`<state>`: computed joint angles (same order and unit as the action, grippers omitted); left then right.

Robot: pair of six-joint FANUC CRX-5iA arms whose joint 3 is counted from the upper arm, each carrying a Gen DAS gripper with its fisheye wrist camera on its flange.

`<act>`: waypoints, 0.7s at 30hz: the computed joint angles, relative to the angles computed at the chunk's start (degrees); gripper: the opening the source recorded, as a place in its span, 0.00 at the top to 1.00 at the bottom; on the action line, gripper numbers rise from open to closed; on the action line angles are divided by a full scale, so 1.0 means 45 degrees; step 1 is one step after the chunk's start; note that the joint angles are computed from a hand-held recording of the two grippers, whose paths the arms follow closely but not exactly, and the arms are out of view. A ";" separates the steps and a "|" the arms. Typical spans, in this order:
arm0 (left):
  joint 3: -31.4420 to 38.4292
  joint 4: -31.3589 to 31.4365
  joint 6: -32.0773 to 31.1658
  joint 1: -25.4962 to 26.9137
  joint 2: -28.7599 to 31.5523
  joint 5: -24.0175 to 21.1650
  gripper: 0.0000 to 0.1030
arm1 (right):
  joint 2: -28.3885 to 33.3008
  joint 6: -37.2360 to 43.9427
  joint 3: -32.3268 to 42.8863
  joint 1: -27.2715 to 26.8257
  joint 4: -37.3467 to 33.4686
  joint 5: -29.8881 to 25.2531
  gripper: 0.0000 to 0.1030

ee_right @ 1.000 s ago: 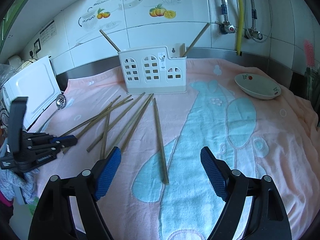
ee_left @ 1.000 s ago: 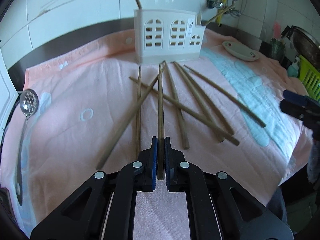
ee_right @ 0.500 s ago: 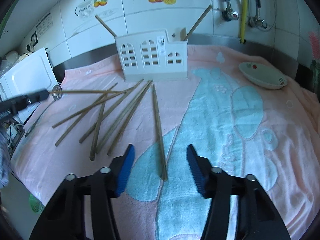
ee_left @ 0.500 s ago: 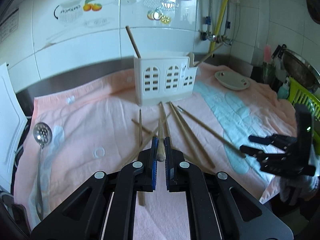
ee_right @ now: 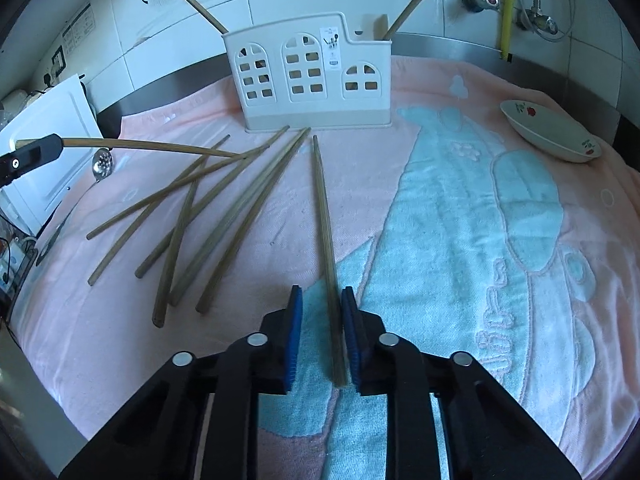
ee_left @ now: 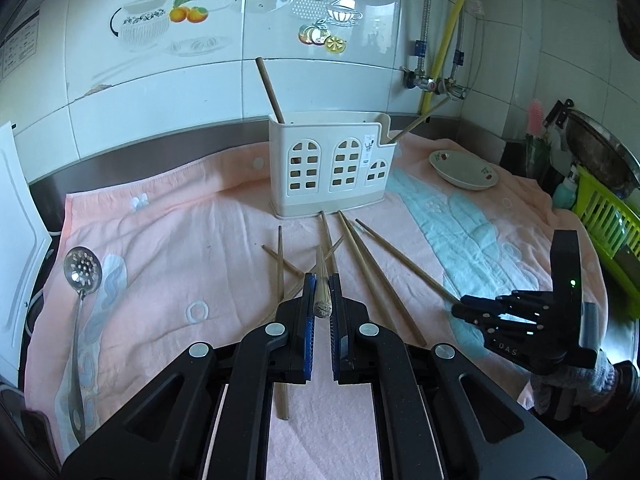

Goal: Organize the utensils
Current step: 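Grasp a wooden chopstick with the right gripper while the left gripper lifts its chopstick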

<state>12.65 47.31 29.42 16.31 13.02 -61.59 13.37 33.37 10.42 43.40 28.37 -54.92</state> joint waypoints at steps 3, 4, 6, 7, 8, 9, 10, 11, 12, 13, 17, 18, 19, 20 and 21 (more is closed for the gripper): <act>0.0098 0.0058 0.0151 0.0027 0.0076 -0.0124 0.95 | 0.0044 -0.0065 -0.0006 0.0036 0.0238 -0.0178 0.93; 0.0103 0.0064 0.0168 0.0026 0.0075 -0.0107 0.95 | 0.0032 -0.0064 -0.0019 0.0029 0.0224 -0.0162 0.93; 0.0131 0.0110 0.0208 0.0041 0.0093 -0.0119 0.95 | 0.0005 -0.0030 -0.0051 0.0026 0.0213 -0.0145 0.93; 0.0162 0.0119 0.0229 0.0048 0.0109 -0.0135 0.95 | -0.0011 -0.0043 -0.0077 0.0041 0.0243 -0.0140 0.93; 0.0189 0.0133 0.0233 0.0053 0.0115 -0.0141 0.95 | -0.0039 -0.0061 -0.0116 0.0064 0.0300 -0.0123 0.94; 0.0206 0.0153 0.0219 0.0063 0.0125 -0.0135 0.95 | -0.0079 -0.0152 -0.0186 0.0095 0.0415 -0.0089 0.94; 0.0217 0.0182 0.0202 0.0069 0.0125 -0.0132 0.95 | -0.0122 -0.0265 -0.0261 0.0136 0.0576 -0.0064 0.94; 0.0241 0.0227 0.0182 0.0079 0.0123 -0.0130 0.95 | -0.0185 -0.0392 -0.0331 0.0197 0.0803 -0.0057 0.94; 0.0246 0.0244 0.0176 0.0084 0.0113 -0.0120 0.95 | -0.0270 -0.0564 -0.0426 0.0249 0.1033 -0.0013 0.94; 0.0273 0.0263 0.0186 0.0088 0.0112 -0.0107 0.95 | -0.0335 -0.0657 -0.0472 0.0277 0.1167 0.0042 0.94; 0.0455 0.0346 0.0277 0.0114 0.0198 -0.0162 0.95 | -0.0693 -0.1084 -0.0641 0.0429 0.2201 0.0298 0.94; 0.0507 0.0359 0.0315 0.0112 0.0223 -0.0171 0.95 | -0.0802 -0.1241 -0.0677 0.0447 0.2580 0.0411 0.94; 0.0553 0.0365 0.0343 0.0112 0.0250 -0.0184 0.95 | -0.0865 -0.1356 -0.0683 0.0456 0.2863 0.0477 0.94; 0.0627 0.0369 0.0387 0.0103 0.0291 -0.0219 0.95 | -0.0911 -0.1384 -0.0639 0.0455 0.3072 0.0536 0.94; 0.0666 0.0371 0.0409 0.0088 0.0308 -0.0235 0.95 | -0.0930 -0.1379 -0.0513 0.0451 0.3306 0.0594 0.94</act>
<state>15.64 48.98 31.26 16.70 14.41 -62.65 9.19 27.16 8.11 45.43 43.24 -52.25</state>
